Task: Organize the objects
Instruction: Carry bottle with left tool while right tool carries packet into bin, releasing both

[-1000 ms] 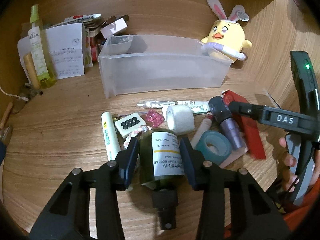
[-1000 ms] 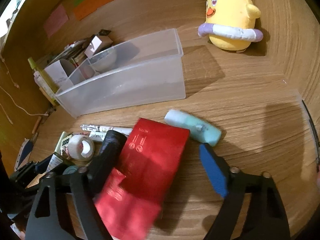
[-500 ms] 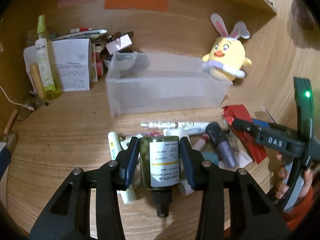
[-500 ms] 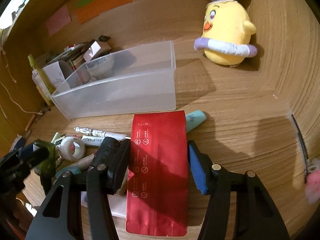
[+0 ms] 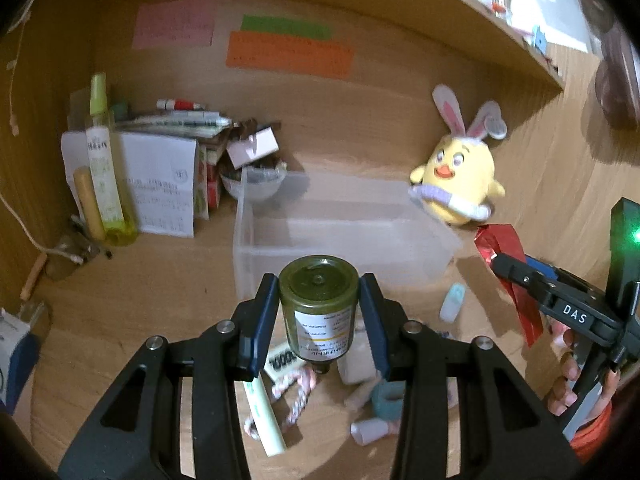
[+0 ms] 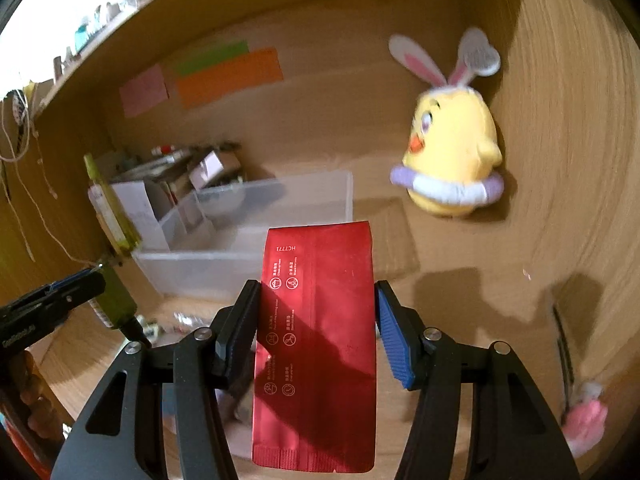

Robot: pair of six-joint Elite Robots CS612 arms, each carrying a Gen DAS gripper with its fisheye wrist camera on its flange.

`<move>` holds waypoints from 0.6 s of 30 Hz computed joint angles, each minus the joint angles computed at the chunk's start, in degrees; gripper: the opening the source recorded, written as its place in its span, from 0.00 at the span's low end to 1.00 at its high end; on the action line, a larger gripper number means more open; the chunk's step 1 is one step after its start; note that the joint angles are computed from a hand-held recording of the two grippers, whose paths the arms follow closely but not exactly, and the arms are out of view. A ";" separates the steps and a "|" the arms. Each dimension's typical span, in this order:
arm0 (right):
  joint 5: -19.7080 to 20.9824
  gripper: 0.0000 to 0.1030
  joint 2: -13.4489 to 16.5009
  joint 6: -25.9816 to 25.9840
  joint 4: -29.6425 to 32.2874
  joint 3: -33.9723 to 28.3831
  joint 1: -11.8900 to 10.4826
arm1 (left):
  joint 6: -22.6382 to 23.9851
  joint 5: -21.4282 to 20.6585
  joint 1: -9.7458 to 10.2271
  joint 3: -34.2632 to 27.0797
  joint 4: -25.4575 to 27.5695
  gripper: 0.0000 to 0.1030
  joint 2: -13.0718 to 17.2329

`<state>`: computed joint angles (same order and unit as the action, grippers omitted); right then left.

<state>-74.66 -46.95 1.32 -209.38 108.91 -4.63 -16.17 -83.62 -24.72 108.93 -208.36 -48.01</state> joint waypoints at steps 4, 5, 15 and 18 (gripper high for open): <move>1.78 0.51 -0.08 -0.28 0.31 -1.74 -0.04 | 0.42 0.60 0.44 -1.42 0.14 0.40 -0.45; 2.29 0.51 -0.09 -0.48 0.63 -2.34 -0.01 | 0.64 0.71 0.56 -1.80 0.13 0.40 -0.53; 3.65 0.51 1.38 -3.66 7.32 -10.22 1.26 | 2.62 3.85 1.42 -8.02 4.77 0.40 0.36; 2.91 0.51 2.51 -4.97 10.15 -12.99 1.66 | 2.44 4.22 1.75 -10.21 8.02 0.40 1.39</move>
